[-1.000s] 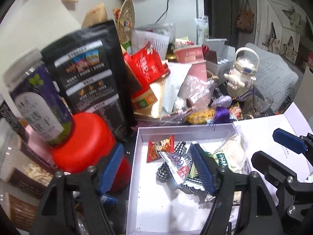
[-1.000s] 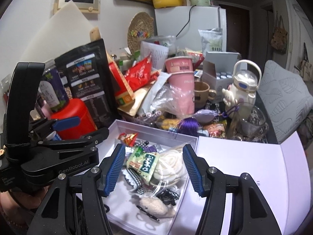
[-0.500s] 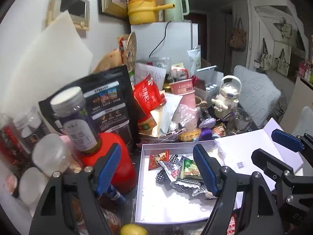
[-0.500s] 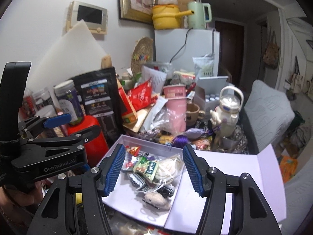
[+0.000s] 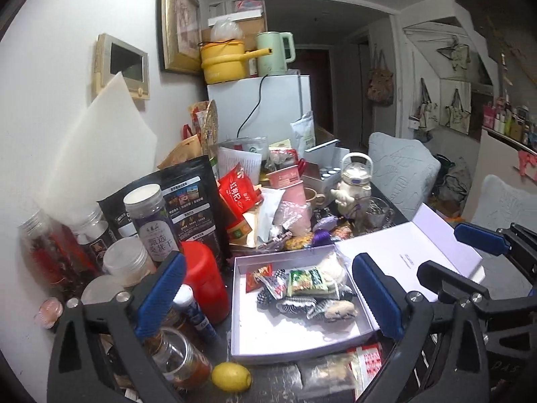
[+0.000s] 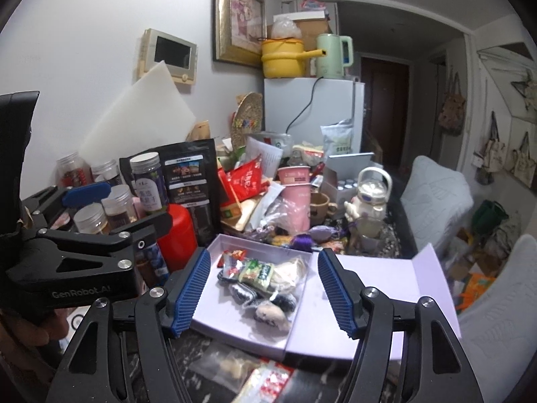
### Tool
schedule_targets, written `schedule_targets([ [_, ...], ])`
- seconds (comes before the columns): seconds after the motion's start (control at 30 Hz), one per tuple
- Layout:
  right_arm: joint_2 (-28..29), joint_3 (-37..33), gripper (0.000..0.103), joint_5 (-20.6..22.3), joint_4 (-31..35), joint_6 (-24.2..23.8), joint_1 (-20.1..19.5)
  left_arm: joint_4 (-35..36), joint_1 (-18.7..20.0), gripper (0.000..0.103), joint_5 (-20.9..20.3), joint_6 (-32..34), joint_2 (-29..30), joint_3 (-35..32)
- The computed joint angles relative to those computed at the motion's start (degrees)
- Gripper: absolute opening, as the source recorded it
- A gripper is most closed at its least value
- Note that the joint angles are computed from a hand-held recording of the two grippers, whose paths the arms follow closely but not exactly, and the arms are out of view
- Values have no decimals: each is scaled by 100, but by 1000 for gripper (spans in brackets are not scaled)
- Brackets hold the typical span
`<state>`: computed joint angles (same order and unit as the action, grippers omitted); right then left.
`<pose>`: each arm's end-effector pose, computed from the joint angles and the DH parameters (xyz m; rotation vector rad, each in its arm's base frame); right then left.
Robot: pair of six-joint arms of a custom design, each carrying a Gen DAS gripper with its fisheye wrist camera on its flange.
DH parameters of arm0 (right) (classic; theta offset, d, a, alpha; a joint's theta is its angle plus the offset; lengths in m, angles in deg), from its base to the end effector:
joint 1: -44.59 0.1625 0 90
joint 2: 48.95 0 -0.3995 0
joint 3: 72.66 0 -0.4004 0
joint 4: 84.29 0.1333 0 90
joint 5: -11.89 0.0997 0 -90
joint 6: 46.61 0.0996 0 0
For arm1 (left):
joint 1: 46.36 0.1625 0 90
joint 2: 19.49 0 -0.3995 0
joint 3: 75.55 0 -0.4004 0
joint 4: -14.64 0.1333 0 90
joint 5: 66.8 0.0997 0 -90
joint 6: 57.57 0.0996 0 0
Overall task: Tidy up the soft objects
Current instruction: 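Withdraw both open grippers from the box back over the table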
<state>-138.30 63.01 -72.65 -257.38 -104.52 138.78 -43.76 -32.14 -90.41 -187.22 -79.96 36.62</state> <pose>0.1731 -0.4087 0.2527 1.4815 -2.3748 0.8901 -0.3491 -0.3201 0.0922 0.1016 1.7839 -1.2879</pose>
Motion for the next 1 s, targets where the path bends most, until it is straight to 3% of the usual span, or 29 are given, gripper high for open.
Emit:
schedule_targets([
  [0.2,-814,488,76,207,171,-170,-310,-628,-406,101,-302,426,13,242],
  [0.67,-2424,1564,77,400,716,-715,-1147,-2455,-1117,101,-978,928,136,1065],
  [0.87,-2622,1780,77,328,893,-850,-1435,-2964,-1153,101,-1322,1022,178,1349],
  [1.0,-2462,1853,77,222,835,-867,-1604,-3169,-1141,101,-1518,936,229,1517],
])
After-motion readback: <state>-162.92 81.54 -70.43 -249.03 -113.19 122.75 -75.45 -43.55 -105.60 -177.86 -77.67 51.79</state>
